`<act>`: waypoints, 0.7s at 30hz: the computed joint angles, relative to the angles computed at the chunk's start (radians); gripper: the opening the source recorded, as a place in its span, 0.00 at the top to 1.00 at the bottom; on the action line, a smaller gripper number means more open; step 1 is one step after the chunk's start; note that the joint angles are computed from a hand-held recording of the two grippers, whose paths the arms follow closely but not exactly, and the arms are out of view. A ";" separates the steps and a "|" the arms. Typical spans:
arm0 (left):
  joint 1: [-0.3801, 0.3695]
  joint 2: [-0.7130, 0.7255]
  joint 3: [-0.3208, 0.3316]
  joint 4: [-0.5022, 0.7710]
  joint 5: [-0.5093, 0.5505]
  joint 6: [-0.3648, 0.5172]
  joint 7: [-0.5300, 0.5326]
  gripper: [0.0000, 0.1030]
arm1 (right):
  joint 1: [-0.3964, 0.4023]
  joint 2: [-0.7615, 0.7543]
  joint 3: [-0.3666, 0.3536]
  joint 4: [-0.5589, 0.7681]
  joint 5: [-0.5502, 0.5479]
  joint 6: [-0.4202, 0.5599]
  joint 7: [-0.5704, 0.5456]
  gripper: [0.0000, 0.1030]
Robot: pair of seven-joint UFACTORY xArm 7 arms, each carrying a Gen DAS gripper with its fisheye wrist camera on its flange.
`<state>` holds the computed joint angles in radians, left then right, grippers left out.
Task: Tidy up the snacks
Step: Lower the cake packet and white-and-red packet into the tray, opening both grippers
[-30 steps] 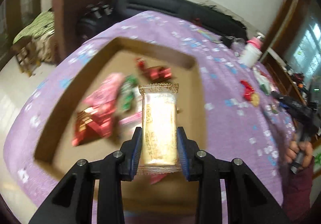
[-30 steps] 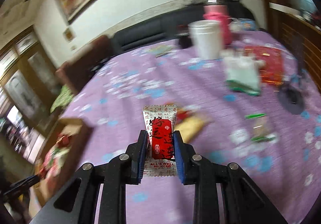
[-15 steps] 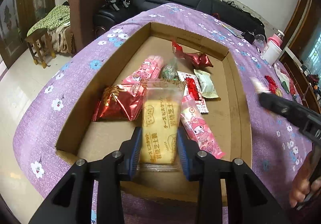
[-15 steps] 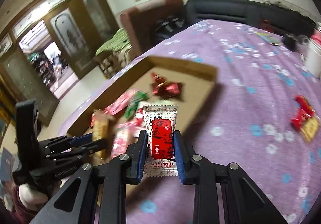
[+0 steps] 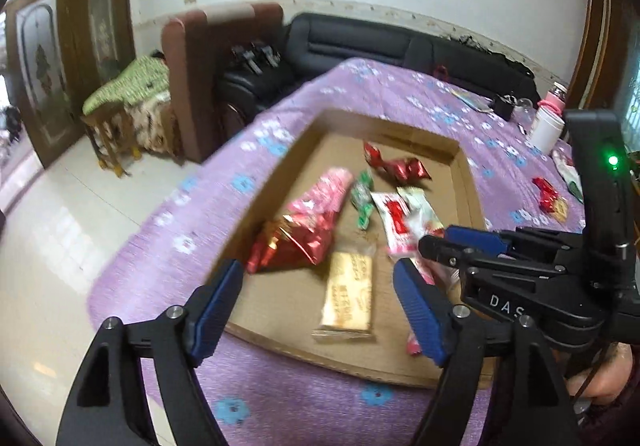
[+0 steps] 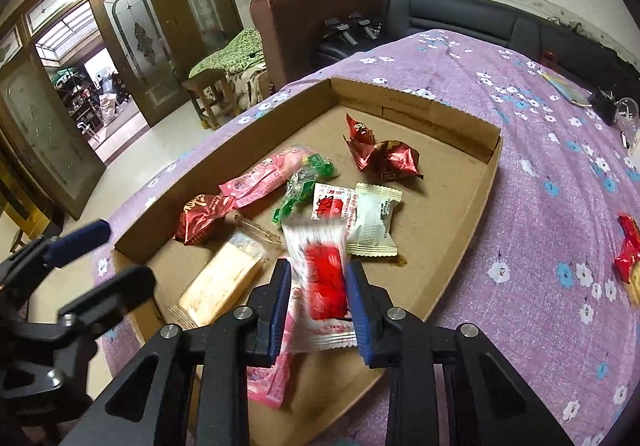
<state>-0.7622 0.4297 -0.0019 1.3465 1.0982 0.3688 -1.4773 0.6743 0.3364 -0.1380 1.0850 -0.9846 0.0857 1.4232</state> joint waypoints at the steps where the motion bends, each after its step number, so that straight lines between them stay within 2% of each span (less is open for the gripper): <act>1: -0.016 -0.007 0.009 0.000 0.021 0.025 -0.015 0.24 | 0.011 -0.002 -0.011 0.000 -0.013 0.004 0.016 0.66; 3: -0.024 -0.013 0.005 0.001 0.046 0.056 -0.027 0.22 | 0.033 -0.014 -0.033 -0.003 -0.067 0.010 0.071 0.53; 4: -0.024 -0.015 0.000 0.001 0.055 0.068 -0.029 0.22 | 0.039 -0.021 -0.040 -0.005 -0.103 0.015 0.107 0.51; 12: -0.016 -0.030 -0.040 -0.012 0.089 0.113 -0.049 0.21 | 0.002 -0.099 0.007 -0.051 -0.271 0.058 0.273 0.50; 21: -0.017 -0.044 -0.067 -0.022 0.103 0.138 -0.054 0.21 | -0.077 -0.162 0.094 -0.113 -0.402 0.085 0.422 0.46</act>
